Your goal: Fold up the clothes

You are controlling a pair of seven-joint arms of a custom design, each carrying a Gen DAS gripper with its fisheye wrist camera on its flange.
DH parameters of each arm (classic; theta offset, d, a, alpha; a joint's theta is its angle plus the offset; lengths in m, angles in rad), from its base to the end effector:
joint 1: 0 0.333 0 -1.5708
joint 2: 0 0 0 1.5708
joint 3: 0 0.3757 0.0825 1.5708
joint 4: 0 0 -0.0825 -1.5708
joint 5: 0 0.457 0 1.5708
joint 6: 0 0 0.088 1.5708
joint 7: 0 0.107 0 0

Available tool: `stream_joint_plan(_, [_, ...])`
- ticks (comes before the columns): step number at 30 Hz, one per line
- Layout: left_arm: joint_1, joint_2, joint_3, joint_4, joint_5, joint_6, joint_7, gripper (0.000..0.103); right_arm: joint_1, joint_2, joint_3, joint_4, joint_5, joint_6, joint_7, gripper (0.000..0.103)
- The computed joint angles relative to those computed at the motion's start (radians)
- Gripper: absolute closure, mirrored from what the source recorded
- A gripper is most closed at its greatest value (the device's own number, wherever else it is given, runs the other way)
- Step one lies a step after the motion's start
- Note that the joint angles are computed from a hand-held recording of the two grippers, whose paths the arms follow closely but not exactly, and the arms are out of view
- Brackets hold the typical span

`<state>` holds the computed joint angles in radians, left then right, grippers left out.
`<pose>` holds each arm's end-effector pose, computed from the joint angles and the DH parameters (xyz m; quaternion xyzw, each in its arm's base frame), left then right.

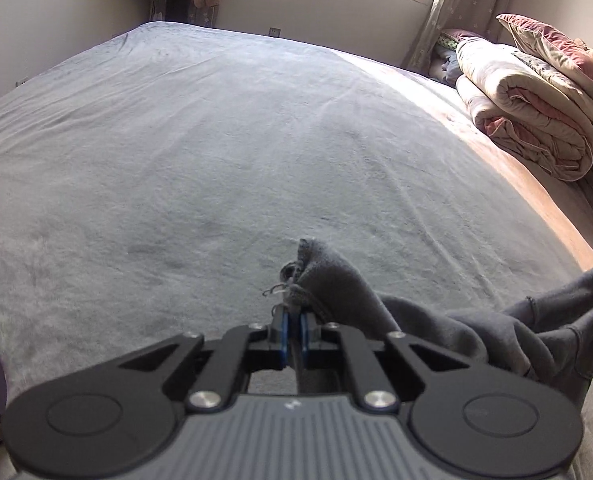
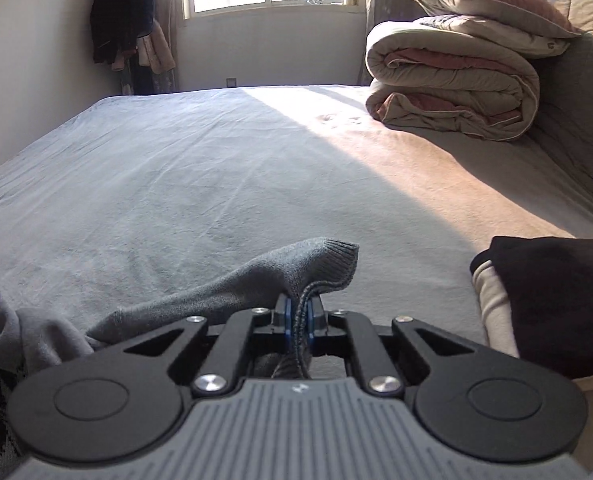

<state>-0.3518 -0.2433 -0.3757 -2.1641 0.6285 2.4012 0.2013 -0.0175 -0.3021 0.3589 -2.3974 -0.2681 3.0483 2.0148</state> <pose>0.4251 -0.3938 0.5754 -0.7372 0.5695 -0.2793 0.2325 0.5020 0.2162 0.5529 -0.6864 0.5670 -0.2794 0.3595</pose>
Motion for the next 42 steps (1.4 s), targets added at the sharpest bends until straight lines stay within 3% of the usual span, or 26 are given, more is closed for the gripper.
stream_joint_plan(2, [0.000, 0.013, -0.001, 0.018, 0.005, -0.007, 0.011, 0.098, -0.083, -0.030, 0.050, -0.008, -0.062, -0.006, 0.042, 0.094])
stream_joint_plan(6, [-0.011, 0.024, -0.006, 0.036, 0.015, -0.059, 0.033, 0.102, -0.114, -0.053, 0.048, -0.019, -0.093, -0.053, 0.059, 0.094])
stream_joint_plan(11, [-0.027, 0.011, 0.000, 0.005, -0.020, -0.063, 0.061, 0.102, -0.002, -0.078, -0.068, -0.084, -0.025, -0.100, -0.043, 0.094])
stream_joint_plan(17, [-0.037, 0.004, 0.022, -0.040, -0.098, -0.016, 0.101, 0.099, 0.082, -0.085, -0.132, -0.122, 0.047, -0.162, -0.144, 0.091])
stream_joint_plan(20, [-0.037, -0.003, 0.029, -0.064, -0.135, 0.014, 0.125, 0.094, 0.091, -0.100, -0.126, -0.128, 0.051, -0.146, -0.183, 0.084])
stream_joint_plan(22, [-0.030, -0.007, 0.030, -0.080, -0.144, 0.032, 0.122, 0.083, 0.084, -0.105, -0.110, -0.127, 0.044, -0.132, -0.198, 0.059])
stream_joint_plan(23, [-0.025, -0.011, 0.031, -0.089, -0.147, 0.047, 0.112, 0.080, 0.091, -0.100, -0.111, -0.122, 0.047, -0.125, -0.215, 0.057])
stream_joint_plan(28, [-0.003, -0.036, 0.036, -0.136, -0.158, 0.134, 0.061, 0.073, 0.120, -0.064, -0.098, -0.084, 0.055, -0.128, -0.286, 0.057])
stream_joint_plan(33, [0.019, -0.038, 0.033, -0.153, -0.143, 0.202, 0.046, 0.065, 0.261, -0.011, -0.170, -0.036, 0.192, -0.138, -0.404, 0.057])
stream_joint_plan(37, [0.016, -0.027, 0.048, -0.168, -0.176, 0.244, 0.082, 0.063, 0.419, 0.039, -0.252, 0.027, 0.401, -0.223, -0.596, 0.057])
stream_joint_plan(42, [0.054, -0.033, 0.057, -0.199, -0.202, 0.375, 0.027, 0.063, 0.407, 0.106, -0.190, 0.093, 0.381, -0.281, -0.591, 0.057])
